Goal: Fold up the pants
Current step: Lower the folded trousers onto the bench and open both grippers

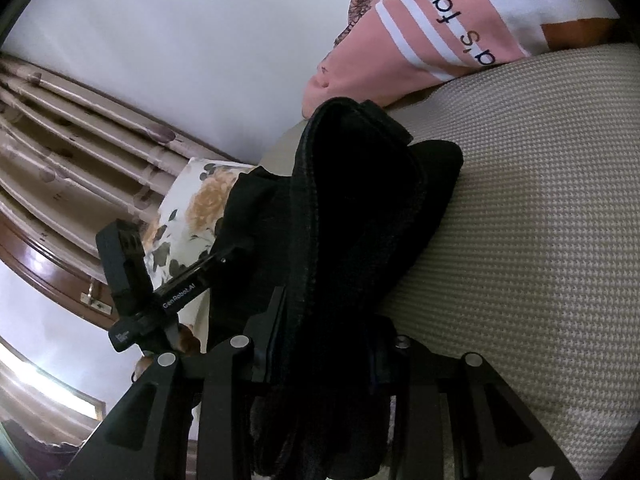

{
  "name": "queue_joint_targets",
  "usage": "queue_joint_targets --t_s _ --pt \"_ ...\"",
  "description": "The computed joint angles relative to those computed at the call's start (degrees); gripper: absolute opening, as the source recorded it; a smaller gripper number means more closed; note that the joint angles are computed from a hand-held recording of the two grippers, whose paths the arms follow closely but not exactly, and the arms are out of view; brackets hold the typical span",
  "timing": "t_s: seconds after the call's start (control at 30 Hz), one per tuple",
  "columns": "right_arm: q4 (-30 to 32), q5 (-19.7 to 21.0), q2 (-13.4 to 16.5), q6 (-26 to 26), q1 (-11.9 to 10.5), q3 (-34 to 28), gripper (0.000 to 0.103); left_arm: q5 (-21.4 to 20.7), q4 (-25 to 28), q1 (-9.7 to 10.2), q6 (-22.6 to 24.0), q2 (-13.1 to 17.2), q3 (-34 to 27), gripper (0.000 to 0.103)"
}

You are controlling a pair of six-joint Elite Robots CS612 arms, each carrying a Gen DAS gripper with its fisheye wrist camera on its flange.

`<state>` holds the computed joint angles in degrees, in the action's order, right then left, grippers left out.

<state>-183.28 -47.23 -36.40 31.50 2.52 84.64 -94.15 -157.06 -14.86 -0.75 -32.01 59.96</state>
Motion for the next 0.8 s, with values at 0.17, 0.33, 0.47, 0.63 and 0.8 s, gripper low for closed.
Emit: queue_joint_targets --t_s 0.17,0.33,0.47,0.63,0.8 --pt "0.9 -2.7 -0.6 -1.2 0.6 0.3 0.030 1.2 -1.9 -0.13 -0.1 0.1 0.6 0.028" --pt "1.8 -5.3 -0.9 -2.1 1.2 0.2 0.031 2.3 -3.7 -0.28 -0.3 0.4 1.2 0.032" --pt "2.8 -7.8 -1.1 -3.0 1.9 -0.2 0.033 3.4 -4.9 -0.33 -0.4 0.6 1.5 0.039" --pt "4.0 -11.2 -1.4 -4.2 2.8 -0.4 0.037 4.1 -6.3 -0.32 -1.2 0.9 1.8 0.045" --pt "4.4 -13.5 -1.4 -3.9 3.3 -0.6 0.040 4.4 -6.9 -0.26 -1.7 1.2 1.8 0.050"
